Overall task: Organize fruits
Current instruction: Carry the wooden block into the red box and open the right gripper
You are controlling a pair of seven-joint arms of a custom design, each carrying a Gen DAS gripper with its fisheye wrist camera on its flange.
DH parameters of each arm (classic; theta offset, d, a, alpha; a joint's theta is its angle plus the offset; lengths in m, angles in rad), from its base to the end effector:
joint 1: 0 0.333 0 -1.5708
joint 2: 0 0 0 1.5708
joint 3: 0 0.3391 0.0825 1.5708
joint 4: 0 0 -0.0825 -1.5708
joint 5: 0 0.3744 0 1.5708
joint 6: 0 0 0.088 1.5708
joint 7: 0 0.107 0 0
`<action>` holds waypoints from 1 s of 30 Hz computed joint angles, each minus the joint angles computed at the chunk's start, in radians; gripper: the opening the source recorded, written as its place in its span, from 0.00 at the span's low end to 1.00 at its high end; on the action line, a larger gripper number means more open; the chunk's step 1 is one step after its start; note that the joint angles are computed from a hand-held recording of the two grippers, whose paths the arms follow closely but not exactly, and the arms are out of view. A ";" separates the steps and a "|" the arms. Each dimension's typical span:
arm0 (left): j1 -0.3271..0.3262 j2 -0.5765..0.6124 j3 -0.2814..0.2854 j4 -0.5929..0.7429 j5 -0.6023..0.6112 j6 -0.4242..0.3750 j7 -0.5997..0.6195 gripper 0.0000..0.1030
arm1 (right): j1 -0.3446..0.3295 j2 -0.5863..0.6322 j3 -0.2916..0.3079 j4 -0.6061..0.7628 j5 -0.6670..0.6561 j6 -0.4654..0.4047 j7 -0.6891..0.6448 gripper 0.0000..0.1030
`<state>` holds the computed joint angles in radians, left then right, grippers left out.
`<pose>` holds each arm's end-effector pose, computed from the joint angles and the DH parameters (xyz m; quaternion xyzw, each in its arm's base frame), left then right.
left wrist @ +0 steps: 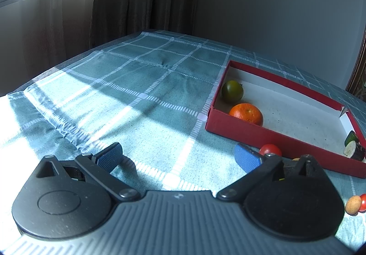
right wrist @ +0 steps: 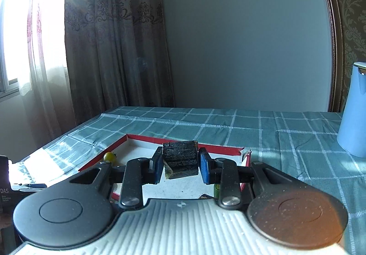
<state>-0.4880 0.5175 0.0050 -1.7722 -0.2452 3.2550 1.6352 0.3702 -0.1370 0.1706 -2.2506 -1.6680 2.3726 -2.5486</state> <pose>0.6412 -0.3097 0.4117 -0.5292 0.7112 -0.4099 0.2148 0.4481 0.2593 0.4862 -0.4449 0.6718 -0.4518 0.3828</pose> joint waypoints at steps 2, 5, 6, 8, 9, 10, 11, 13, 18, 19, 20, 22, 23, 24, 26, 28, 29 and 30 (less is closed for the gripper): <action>0.004 -0.002 -0.005 -0.003 0.000 0.002 0.000 1.00 | -0.002 0.010 -0.004 0.006 -0.005 0.011 -0.010 0.30; 0.009 -0.002 -0.011 -0.004 -0.001 0.005 0.002 1.00 | 0.000 0.055 -0.007 0.028 -0.003 0.011 -0.040 0.30; 0.010 -0.002 -0.012 -0.004 -0.003 0.007 0.001 1.00 | 0.001 0.074 -0.010 0.039 0.000 0.011 -0.053 0.30; 0.020 -0.003 -0.023 -0.006 -0.005 0.009 0.004 1.00 | 0.005 0.116 -0.018 0.060 0.015 0.005 -0.099 0.30; 0.021 -0.003 -0.025 -0.005 -0.006 0.007 0.004 1.00 | 0.006 0.134 -0.026 0.071 0.022 0.018 -0.114 0.30; 0.020 -0.003 -0.024 -0.003 -0.006 0.005 0.004 1.00 | 0.005 0.152 -0.033 0.080 0.035 0.033 -0.131 0.30; 0.020 -0.002 -0.024 -0.003 -0.006 0.005 0.005 1.00 | 0.006 0.168 -0.040 0.089 0.049 0.040 -0.147 0.30; 0.025 -0.002 -0.030 -0.002 -0.005 0.006 0.007 1.00 | 0.005 0.188 -0.054 0.097 0.059 0.067 -0.150 0.30; 0.024 -0.001 -0.029 0.000 -0.006 0.005 0.008 1.00 | -0.004 0.226 -0.081 0.119 0.076 0.131 -0.155 0.30; 0.024 -0.001 -0.029 -0.001 -0.006 0.005 0.008 1.00 | -0.005 0.234 -0.085 0.126 0.088 0.142 -0.175 0.30; 0.024 -0.001 -0.029 -0.001 -0.007 0.005 0.008 1.00 | -0.004 0.243 -0.086 0.134 0.105 0.144 -0.202 0.30; 0.025 -0.001 -0.030 -0.002 -0.007 0.005 0.008 1.00 | 0.003 0.268 -0.089 0.154 0.165 0.121 -0.287 0.30; 0.025 -0.002 -0.030 -0.002 -0.007 0.007 0.008 1.00 | 0.008 0.269 -0.094 0.151 0.151 0.117 -0.273 0.30; 0.023 -0.002 -0.028 -0.003 -0.008 0.007 0.008 1.00 | 0.008 0.262 -0.097 0.145 0.164 0.120 -0.269 0.30; 0.020 -0.002 -0.025 -0.002 -0.009 0.006 0.006 1.00 | 0.012 0.247 -0.098 0.129 0.193 0.093 -0.269 0.30; 0.020 -0.002 -0.024 -0.002 -0.008 0.007 0.007 1.00 | 0.015 0.232 -0.096 0.112 0.184 0.085 -0.257 0.29; 0.022 -0.001 -0.027 -0.001 -0.009 0.006 0.007 1.00 | 0.014 0.229 -0.095 0.109 0.187 0.093 -0.257 0.29; 0.023 -0.001 -0.028 -0.001 -0.009 0.006 0.007 1.00 | 0.015 0.228 -0.093 0.105 0.183 0.092 -0.248 0.29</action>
<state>-0.4647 0.5167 -0.0228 -1.7730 -0.2540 3.2607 1.6420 0.3847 0.0908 0.0773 -2.1458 -1.4853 2.4645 -2.7968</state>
